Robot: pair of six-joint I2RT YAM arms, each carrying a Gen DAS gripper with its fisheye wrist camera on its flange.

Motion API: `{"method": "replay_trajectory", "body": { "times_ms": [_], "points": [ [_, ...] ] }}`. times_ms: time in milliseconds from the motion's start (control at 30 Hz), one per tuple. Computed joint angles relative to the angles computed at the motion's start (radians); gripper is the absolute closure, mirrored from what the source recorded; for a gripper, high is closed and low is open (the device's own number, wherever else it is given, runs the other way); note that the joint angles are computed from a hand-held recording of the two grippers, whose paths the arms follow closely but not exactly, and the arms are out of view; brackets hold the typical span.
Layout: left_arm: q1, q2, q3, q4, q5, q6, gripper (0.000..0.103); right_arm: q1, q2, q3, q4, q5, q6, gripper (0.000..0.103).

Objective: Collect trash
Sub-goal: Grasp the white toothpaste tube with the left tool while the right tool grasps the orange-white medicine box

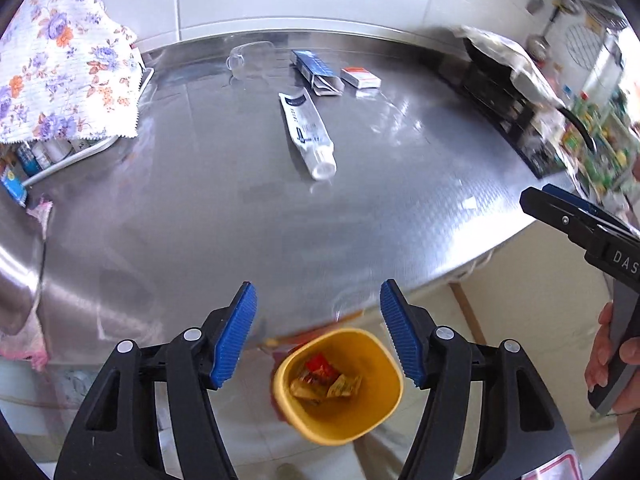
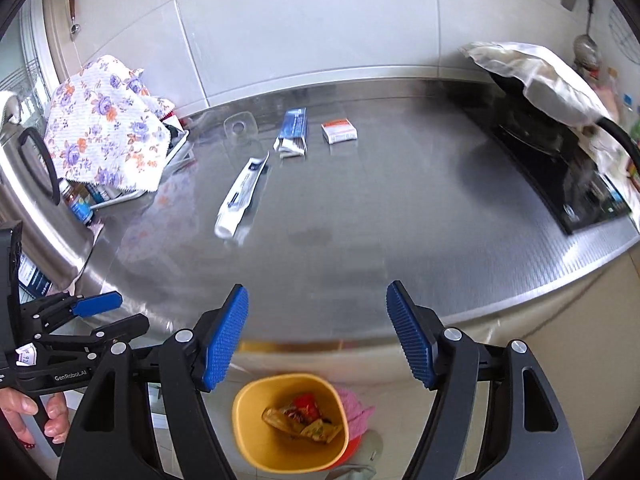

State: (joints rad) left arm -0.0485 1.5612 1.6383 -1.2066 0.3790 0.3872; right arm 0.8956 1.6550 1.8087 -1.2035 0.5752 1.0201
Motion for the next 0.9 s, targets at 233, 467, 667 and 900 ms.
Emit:
{"method": "replay_trajectory", "body": {
  "times_ms": [233,467,667,900],
  "points": [
    [-0.146,0.157,0.123,0.07,-0.108,-0.252,0.038,-0.273,0.011,-0.05,0.202,-0.231,-0.344,0.031],
    [-0.214,0.324,0.301,0.067,-0.175,-0.375,0.038,-0.435,0.168,0.086,0.255,-0.396,-0.535,0.031],
    [-0.243,0.428,0.424,0.041,-0.197,-0.387,0.038,-0.495,0.326,0.269,0.221,-0.447,-0.617,0.031],
    [-0.255,0.476,0.456,0.07,-0.228,-0.387,0.039,-0.552,0.533,0.543,0.141,-0.481,-0.66,0.031]
  ]
}}
